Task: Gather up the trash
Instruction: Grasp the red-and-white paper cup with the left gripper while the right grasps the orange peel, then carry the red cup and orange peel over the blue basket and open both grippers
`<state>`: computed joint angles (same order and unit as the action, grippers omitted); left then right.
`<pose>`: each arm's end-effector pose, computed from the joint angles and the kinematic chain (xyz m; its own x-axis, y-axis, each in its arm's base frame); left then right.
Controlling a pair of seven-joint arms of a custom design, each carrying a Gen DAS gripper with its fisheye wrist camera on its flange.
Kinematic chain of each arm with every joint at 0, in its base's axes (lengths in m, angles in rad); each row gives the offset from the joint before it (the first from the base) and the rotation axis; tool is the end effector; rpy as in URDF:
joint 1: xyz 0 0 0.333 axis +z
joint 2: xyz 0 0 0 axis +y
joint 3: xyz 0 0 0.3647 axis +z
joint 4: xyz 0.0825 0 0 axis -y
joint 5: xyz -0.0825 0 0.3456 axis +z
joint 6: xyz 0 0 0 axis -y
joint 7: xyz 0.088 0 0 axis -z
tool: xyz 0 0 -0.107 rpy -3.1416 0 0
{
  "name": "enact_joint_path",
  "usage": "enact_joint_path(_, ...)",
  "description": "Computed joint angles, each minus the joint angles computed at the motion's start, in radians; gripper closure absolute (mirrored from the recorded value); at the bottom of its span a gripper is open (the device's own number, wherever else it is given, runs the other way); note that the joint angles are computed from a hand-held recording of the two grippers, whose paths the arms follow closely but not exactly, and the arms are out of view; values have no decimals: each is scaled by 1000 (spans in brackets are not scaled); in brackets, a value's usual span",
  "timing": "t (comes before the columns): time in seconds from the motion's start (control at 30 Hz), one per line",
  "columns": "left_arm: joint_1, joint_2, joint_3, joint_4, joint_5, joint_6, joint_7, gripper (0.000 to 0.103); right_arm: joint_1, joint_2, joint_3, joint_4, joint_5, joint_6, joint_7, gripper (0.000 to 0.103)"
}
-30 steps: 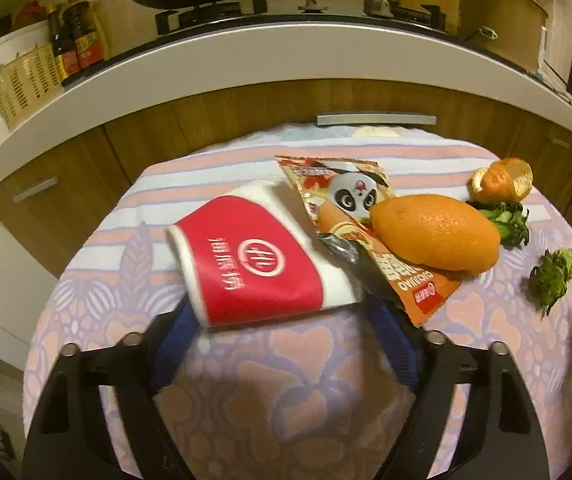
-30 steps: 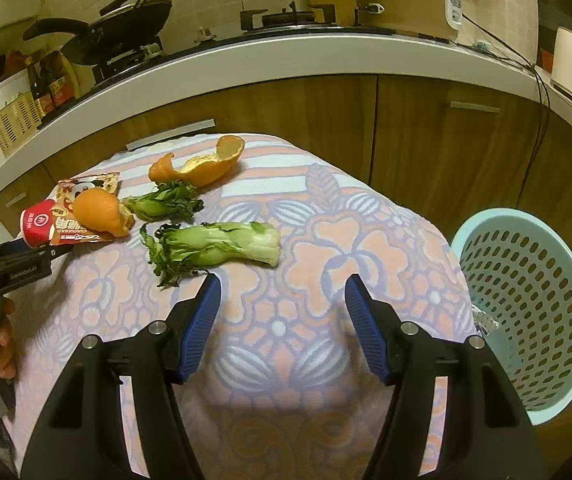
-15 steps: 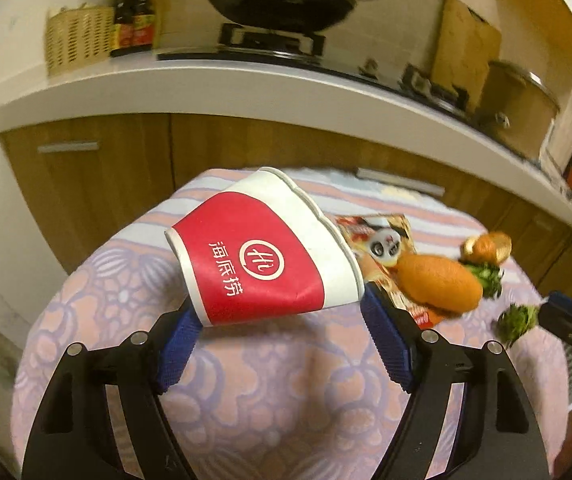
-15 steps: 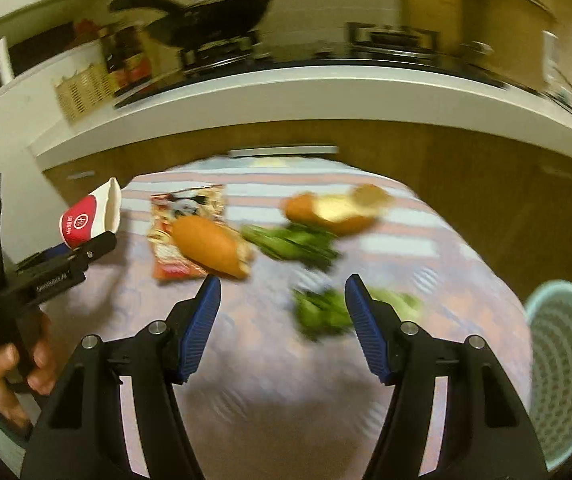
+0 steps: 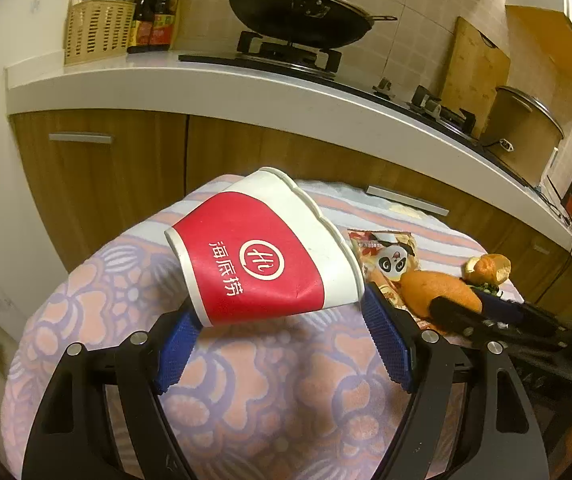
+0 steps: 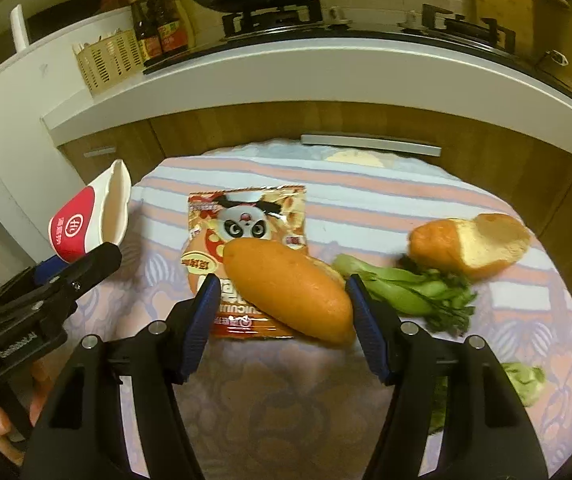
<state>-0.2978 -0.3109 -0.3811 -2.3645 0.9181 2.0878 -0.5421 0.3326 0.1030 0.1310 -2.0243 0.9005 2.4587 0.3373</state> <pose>0.3389 -0.2420 0.5259 0.7385 -0.6372 0.2205 -0.2846 -0.5911 -0.7547 0.5152 0.2539 0.5025 0.8919 -0.4234 -0.1585 -0.4150 -0.6276 -0.6587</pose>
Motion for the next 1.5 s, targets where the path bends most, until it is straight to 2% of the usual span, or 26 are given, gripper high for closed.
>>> enact_joint_path(0.03, -1, 0, 0, -1, 0, 1, 0, 28, 4, 0, 2, -7, -4, 17, 1, 43)
enact_joint_path(0.07, -1, 0, 1, -1, 0, 3, 2, 28, 7, -5, 4, -15, -3, 36, -1, 53)
enact_joint_path(0.1, -1, 1, 1, 0, -1, 3, 4, 28, 4, -6, 4, -14, 6, 25, -10, 57)
enact_joint_path(0.13, -1, 2, 0, 2, -1, -1, 6, 27, 2, -6, 2, -13, 4, 12, -12, 69)
enact_joint_path(0.2, -2, 3, 1, 4, 0, 0, 7, 27, 0, -11, 3, -17, 25, 6, -39, 75)
enact_joint_path(0.27, -3, 4, -3, 6, 0, -8, 8, 27, -6, -25, 3, -28, 77, -2, -92, 91)
enact_joint_path(0.37, -7, 8, -11, 13, 1, -30, 1, 27, -9, -36, -6, -34, 113, -11, -110, 96)
enact_joint_path(0.6, -29, 39, -30, 67, 47, -83, 18, 27, -32, -81, -36, -36, 159, -69, -134, 97)
enact_joint_path(0.9, -76, 96, -50, 192, 121, -110, 89, 27, -77, -165, -96, -55, 219, -138, -227, 97)
enact_joint_path(1.2, -125, 213, -32, 347, 181, -72, 177, 27, -152, -206, -164, -39, 281, -216, -305, 97)
enact_joint_path(1.33, -162, 302, -19, 449, 220, -57, 229, 27, -201, -201, -203, -6, 302, -273, -303, 97)
enact_joint_path(1.5, -220, 420, 20, 589, 244, -27, 311, 27, -268, -178, -237, 34, 331, -296, -300, 97)
